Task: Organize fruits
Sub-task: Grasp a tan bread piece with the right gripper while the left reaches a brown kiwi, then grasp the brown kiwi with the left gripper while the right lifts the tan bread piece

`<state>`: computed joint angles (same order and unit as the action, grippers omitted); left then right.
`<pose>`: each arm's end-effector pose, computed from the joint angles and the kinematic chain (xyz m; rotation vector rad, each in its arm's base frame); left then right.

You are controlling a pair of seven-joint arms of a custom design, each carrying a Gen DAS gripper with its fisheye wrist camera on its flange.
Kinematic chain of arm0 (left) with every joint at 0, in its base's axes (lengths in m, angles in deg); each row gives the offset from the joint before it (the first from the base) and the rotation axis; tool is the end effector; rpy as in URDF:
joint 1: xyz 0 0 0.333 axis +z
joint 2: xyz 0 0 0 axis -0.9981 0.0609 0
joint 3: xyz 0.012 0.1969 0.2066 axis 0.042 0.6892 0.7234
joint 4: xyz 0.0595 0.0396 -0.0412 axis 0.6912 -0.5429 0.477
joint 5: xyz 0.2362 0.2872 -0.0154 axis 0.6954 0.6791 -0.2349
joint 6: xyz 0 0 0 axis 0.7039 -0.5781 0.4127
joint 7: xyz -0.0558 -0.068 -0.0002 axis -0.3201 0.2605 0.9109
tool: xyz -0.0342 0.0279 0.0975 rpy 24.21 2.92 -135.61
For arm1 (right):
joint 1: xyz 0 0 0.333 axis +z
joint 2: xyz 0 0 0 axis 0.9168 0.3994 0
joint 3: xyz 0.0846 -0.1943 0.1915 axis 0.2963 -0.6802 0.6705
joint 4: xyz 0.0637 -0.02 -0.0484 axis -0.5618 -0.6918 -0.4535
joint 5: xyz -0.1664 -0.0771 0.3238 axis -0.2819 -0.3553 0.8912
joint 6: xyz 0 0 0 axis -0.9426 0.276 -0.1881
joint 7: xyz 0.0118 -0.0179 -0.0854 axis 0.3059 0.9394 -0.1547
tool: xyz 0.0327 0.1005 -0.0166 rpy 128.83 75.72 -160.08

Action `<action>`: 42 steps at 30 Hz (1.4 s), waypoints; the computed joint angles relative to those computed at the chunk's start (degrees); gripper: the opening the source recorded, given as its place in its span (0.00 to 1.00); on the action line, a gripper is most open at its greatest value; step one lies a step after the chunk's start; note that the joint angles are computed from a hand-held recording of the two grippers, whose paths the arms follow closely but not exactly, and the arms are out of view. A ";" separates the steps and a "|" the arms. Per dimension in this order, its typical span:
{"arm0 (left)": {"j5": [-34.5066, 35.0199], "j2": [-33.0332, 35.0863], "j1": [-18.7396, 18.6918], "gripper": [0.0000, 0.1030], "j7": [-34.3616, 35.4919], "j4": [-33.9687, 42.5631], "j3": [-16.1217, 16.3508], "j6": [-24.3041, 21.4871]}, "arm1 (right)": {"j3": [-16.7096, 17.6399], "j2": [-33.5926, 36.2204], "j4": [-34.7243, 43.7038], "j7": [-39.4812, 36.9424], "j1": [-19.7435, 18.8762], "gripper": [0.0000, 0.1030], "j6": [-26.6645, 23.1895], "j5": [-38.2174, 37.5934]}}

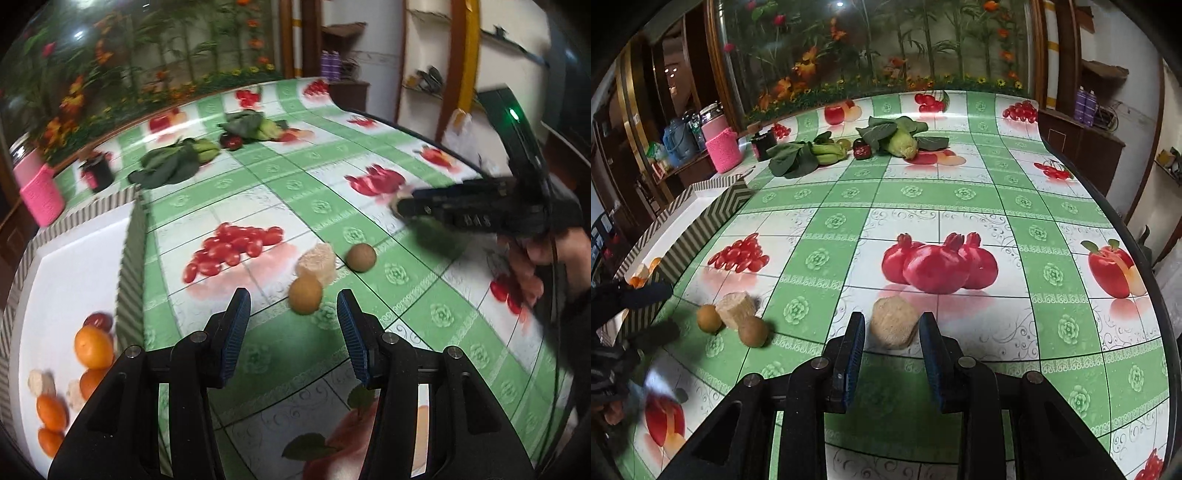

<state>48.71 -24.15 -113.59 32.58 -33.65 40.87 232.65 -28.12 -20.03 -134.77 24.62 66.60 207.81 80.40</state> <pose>0.5430 -0.3467 0.3867 -1.6219 1.9021 -0.7334 0.6813 0.0921 0.3801 -2.3738 1.1352 -0.4547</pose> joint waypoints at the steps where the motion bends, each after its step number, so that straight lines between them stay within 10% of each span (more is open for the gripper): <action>1: -0.54 0.40 0.20 0.47 1.12 0.35 -0.26 -0.27 | -0.37 0.52 0.81 0.74 0.36 0.29 -0.49 -0.49; 18: -17.68 3.80 -1.08 0.46 15.15 2.60 1.42 3.57 | 1.72 0.17 -0.27 -2.72 -0.46 0.27 1.56 0.48; 21: -18.24 3.97 -1.58 0.32 15.51 2.90 1.68 2.85 | 1.46 0.05 -0.48 -2.93 -0.13 0.27 1.58 0.52; 23: -17.32 4.03 -2.46 0.21 14.25 3.23 2.54 1.77 | 1.57 -0.03 -0.60 -3.38 -0.18 0.27 1.63 0.79; 42: -5.70 -2.45 -3.53 0.21 -1.20 -3.52 4.18 6.03 | 3.07 -2.22 -4.31 -8.12 -1.11 0.27 6.37 4.92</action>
<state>43.01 -26.61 -117.12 31.38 -37.16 45.05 238.68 -25.05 -22.24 -139.08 16.50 65.50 214.19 85.32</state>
